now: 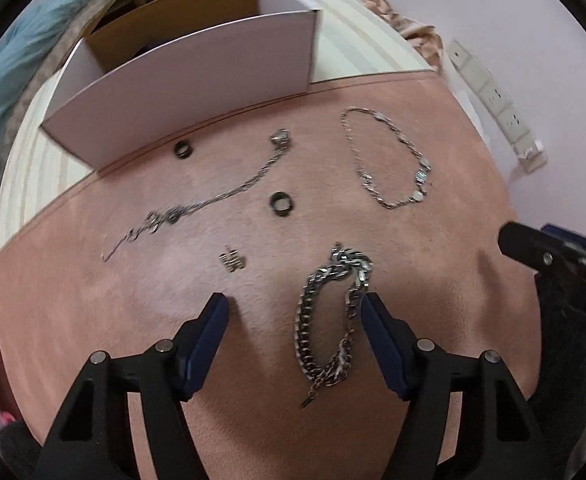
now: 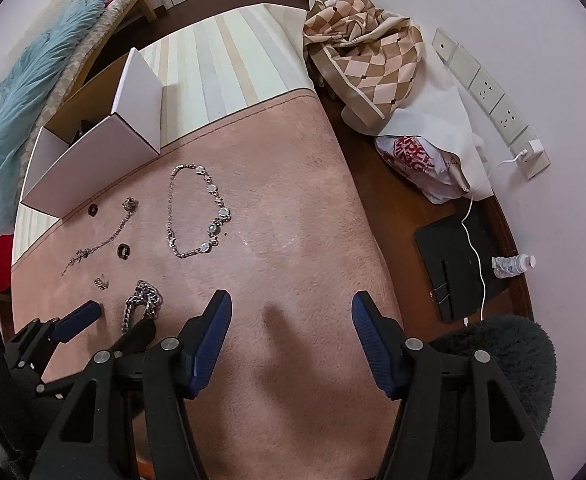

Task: Organize jewelry
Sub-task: 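Grasp the chunky silver chain with the left gripper while the right grasps the silver necklace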

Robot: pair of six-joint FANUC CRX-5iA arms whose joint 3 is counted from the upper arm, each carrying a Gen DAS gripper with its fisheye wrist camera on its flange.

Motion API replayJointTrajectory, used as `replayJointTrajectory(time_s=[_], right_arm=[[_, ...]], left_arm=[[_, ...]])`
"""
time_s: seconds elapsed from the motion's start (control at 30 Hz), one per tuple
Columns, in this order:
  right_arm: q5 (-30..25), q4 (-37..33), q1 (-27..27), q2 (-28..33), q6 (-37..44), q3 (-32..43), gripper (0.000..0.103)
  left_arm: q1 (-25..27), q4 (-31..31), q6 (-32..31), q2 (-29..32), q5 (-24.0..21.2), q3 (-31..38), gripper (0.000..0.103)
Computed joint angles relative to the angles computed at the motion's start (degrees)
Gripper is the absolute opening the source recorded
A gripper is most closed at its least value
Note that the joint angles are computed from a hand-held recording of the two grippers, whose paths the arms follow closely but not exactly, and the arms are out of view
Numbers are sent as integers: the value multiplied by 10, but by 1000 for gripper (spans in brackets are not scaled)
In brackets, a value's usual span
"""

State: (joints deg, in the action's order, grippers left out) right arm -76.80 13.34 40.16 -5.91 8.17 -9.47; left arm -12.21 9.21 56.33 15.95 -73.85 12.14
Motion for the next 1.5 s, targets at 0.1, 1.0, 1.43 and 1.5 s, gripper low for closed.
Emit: replayJointTrajectory(time_s=[0.1, 1.0, 1.43, 1.5], right_arm=[[4, -3, -4, -2, -3, -5, 65], [40, 44, -54, 150, 167, 100, 39], [136, 16, -19, 48, 81, 37, 3], [144, 24, -8, 35, 65, 31, 3]], left_arm=[[-5, 6, -29, -10, 18, -13, 18], [114, 110, 15, 15, -16, 34, 1], [160, 175, -1, 1, -52, 37, 1], [157, 161, 12, 8, -62, 48, 5]])
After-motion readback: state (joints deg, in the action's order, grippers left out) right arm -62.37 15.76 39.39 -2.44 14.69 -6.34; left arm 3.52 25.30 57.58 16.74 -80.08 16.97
